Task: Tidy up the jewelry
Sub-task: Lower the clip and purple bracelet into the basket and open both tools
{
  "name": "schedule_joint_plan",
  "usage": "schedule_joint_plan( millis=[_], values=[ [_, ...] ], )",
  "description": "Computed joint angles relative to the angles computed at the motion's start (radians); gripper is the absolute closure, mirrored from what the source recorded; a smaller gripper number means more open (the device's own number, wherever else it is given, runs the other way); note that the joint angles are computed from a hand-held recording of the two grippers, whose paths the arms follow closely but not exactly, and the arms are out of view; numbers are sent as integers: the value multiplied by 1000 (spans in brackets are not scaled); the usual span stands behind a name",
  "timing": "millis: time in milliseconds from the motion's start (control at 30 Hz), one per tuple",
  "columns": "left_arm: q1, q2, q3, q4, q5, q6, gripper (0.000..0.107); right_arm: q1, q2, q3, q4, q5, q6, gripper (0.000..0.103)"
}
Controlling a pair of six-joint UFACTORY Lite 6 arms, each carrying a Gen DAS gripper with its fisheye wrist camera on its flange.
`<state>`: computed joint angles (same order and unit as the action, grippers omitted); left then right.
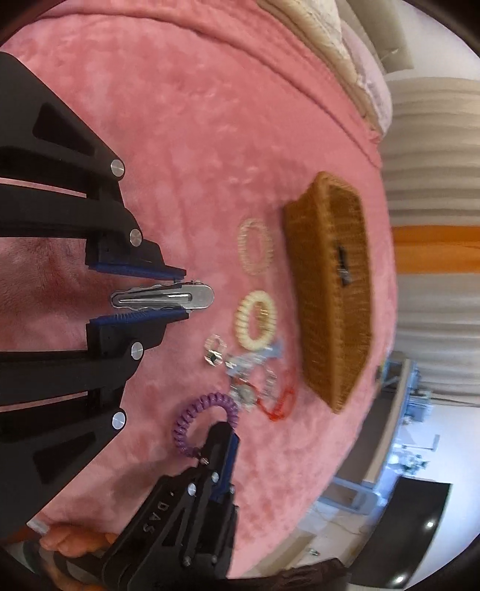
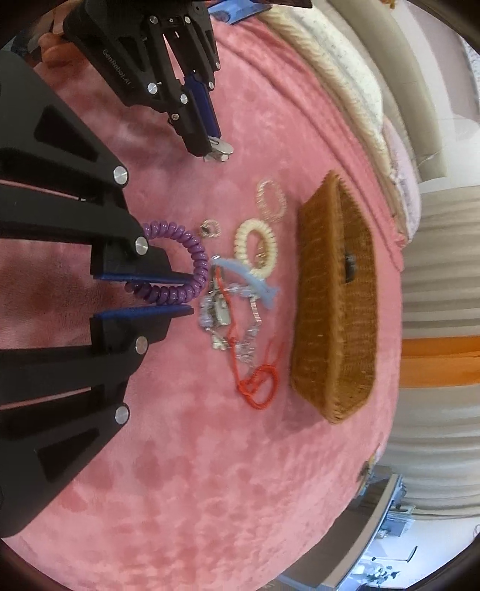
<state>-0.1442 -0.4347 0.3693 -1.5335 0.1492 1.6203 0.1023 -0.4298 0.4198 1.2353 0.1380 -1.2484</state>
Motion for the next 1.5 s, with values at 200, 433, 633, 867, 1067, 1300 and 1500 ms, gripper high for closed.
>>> schedule_joint_plan(
  millis=[200,433,633,867,1067,1300,1500],
  values=[
    [120,-180,43,313,163,-336,93,-73,-96,78,-307,121,308,94],
    [164,-11,358,362,240,-390,93,-85,88,437,-550,126,514,94],
    [84,374,689,250,158,-300,93,-75,456,782,-587,77,569,94],
    [54,906,1133,328,159,-404,93,-68,908,1197,-768,125,776,94],
    [67,1097,1270,368,179,-457,92,-84,1159,1441,-868,231,868,94],
    [87,1082,1236,313,171,-403,82,-139,1205,1486,-660,313,713,79],
    [122,870,1001,-4,215,-96,70,-170,965,1222,-399,266,454,64]
  ],
)
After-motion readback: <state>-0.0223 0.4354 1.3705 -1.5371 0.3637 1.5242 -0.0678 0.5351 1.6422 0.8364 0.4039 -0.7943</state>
